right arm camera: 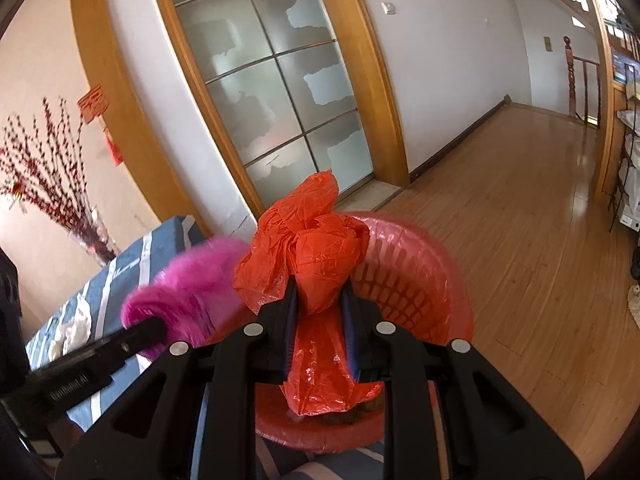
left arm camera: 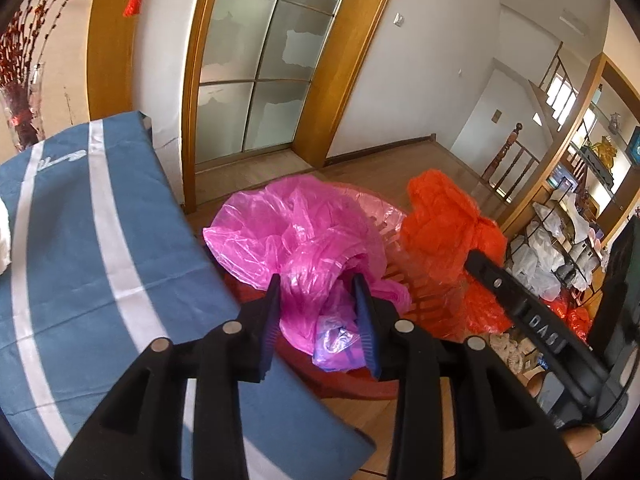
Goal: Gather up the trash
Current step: 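Open both tools to drop the bags into the red basket, then withdraw both tools from the basket toward the white bags on the table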
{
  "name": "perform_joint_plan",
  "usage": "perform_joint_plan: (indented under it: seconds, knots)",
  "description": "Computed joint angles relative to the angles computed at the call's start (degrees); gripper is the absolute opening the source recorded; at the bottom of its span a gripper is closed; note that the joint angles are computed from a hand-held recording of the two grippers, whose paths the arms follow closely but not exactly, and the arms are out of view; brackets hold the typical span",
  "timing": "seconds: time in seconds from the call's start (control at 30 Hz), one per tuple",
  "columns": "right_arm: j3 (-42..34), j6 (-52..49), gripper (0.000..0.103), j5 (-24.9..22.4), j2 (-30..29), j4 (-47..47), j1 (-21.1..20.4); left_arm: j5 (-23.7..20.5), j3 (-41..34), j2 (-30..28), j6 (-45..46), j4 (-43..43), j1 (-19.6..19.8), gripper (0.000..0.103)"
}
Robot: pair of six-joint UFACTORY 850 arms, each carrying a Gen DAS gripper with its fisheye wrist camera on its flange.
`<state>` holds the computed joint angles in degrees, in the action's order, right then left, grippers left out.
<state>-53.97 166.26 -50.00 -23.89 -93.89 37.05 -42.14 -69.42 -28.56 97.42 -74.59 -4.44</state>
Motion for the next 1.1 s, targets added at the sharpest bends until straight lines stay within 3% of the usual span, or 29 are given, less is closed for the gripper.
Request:
perform_joint_plan:
  seconds: [0.07, 0.13, 0.37, 0.67, 1.1]
  knots:
    - [0.47, 1.17, 0.041, 0.0, 0.07, -0.2, -0.31, 0.37, -1.06, -1.21, -2.47, 1.63, -0.51, 0.047]
    - [0.99, 2.12, 0.05, -0.49, 0.1, 0.11, -0.23, 0.93, -1.74, -2.17, -4.06, 2.63, -0.68, 0.05]
    - [1.29, 1.67, 0.064, -0.33, -0.25, 2.33, 0.26, 4.24, -0.97, -2.17, -2.45, 1.96, 1.16, 0.064]
    - [-1.83, -2.46, 0.073, 0.09, -1.71, 2.48, 1.23, 9.51, 0.45, -0.66, 2.7, -1.97, 5.76, 0.075]
    - [-11.64, -14.41, 0.078, 4.62, -7.21, 2.94, 2.58, 11.77, -5.2, -4.03, -1.5, -0.5, 14.82, 0.077]
